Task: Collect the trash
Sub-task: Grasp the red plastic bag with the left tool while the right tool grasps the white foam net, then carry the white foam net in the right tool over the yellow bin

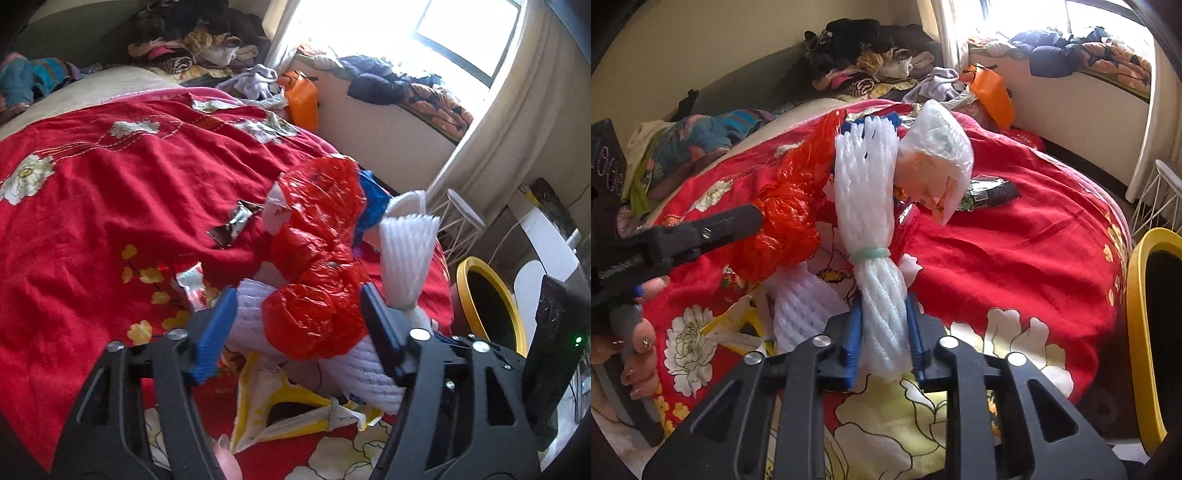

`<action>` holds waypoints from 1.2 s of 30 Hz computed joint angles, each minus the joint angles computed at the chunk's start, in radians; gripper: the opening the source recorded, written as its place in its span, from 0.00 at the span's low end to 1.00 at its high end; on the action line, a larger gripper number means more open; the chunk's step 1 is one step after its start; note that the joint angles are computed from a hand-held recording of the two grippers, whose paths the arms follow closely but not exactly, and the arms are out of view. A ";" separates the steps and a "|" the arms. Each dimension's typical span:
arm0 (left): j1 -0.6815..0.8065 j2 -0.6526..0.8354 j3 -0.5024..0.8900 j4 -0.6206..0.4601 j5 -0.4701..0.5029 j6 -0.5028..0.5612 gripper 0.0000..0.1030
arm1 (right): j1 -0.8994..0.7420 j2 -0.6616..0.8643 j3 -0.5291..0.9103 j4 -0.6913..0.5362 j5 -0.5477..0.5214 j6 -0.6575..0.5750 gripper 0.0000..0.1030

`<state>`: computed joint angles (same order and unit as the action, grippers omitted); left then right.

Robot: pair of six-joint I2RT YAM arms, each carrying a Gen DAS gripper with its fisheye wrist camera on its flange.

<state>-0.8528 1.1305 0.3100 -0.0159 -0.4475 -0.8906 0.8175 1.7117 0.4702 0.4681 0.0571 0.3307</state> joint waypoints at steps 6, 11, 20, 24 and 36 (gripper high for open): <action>-0.057 0.042 0.058 -0.041 -0.043 0.002 0.18 | -0.034 -0.099 -0.091 0.057 -0.012 0.012 0.18; -0.093 0.034 0.091 -0.080 -0.099 0.004 0.14 | -0.054 -0.167 -0.130 0.073 -0.016 0.006 0.18; -0.182 -0.053 0.174 -0.207 -0.241 -0.020 0.11 | -0.091 -0.315 -0.192 0.069 -0.013 -0.008 0.18; -0.223 -0.055 0.217 -0.219 -0.275 -0.004 0.11 | -0.115 -0.396 -0.216 0.043 -0.011 -0.012 0.18; -0.302 0.084 0.312 -0.159 -0.303 0.034 0.10 | -0.203 -0.616 -0.257 -0.102 -0.003 -0.017 0.18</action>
<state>-1.1546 1.2143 0.6215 -0.1749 -0.7504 -0.8564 0.6147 1.0954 0.2130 0.3661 0.0540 0.3132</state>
